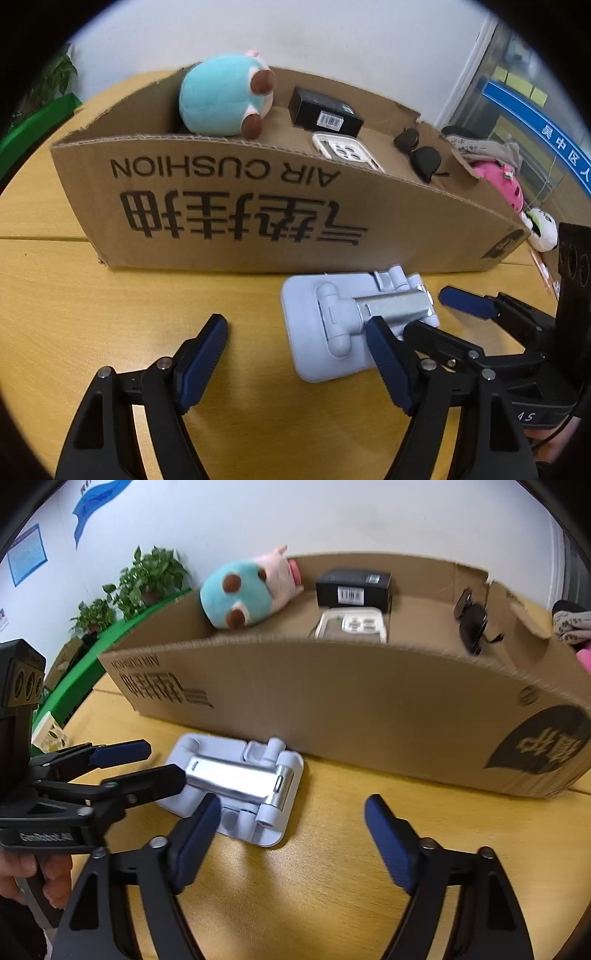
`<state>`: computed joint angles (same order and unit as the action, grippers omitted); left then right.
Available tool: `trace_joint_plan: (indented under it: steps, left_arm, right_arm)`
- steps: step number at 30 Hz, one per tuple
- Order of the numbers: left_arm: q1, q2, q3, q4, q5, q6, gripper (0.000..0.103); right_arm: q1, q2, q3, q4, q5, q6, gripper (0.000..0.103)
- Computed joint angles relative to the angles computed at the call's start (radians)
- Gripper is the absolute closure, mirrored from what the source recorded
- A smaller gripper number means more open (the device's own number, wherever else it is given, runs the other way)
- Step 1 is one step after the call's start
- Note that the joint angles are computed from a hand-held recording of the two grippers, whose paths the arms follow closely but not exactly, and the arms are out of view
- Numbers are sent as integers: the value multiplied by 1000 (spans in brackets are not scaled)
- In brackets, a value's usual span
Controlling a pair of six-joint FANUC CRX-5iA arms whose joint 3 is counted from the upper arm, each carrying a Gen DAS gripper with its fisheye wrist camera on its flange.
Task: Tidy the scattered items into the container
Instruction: 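Close the left and right grippers on the white phone stand, then lift the phone stand with both grippers and carry it over the box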
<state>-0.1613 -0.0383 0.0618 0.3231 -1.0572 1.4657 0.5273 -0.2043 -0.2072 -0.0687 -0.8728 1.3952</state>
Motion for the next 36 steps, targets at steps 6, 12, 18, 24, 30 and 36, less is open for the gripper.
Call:
trace_joint_plan:
  steps: [6,12,18,24,30,36]
  left_arm:
    - [-8,2,-14,46,-5,-72,59]
    - [-5,-1,-16,50,-14,-62,66]
    - [-17,-17,-7,19,-26,-26,70]
    - [-32,-39,-8,14,-6,-16,71]
    - [-56,-75,29,4,29,-8,71]
    - [-71,-64,158,-3,42,-17,71]
  right_arm:
    - [-28,9,30,-115,-6,96,55]
    - [-19,0,21,-110,-6,64,67]
    - [6,-37,-22,-58,20,10,70]
    - [25,-84,-63,-12,43,-31,72]
    - [70,-169,-103,104,91,-112,72]
    - [105,-239,-99,247,153,-192,72]
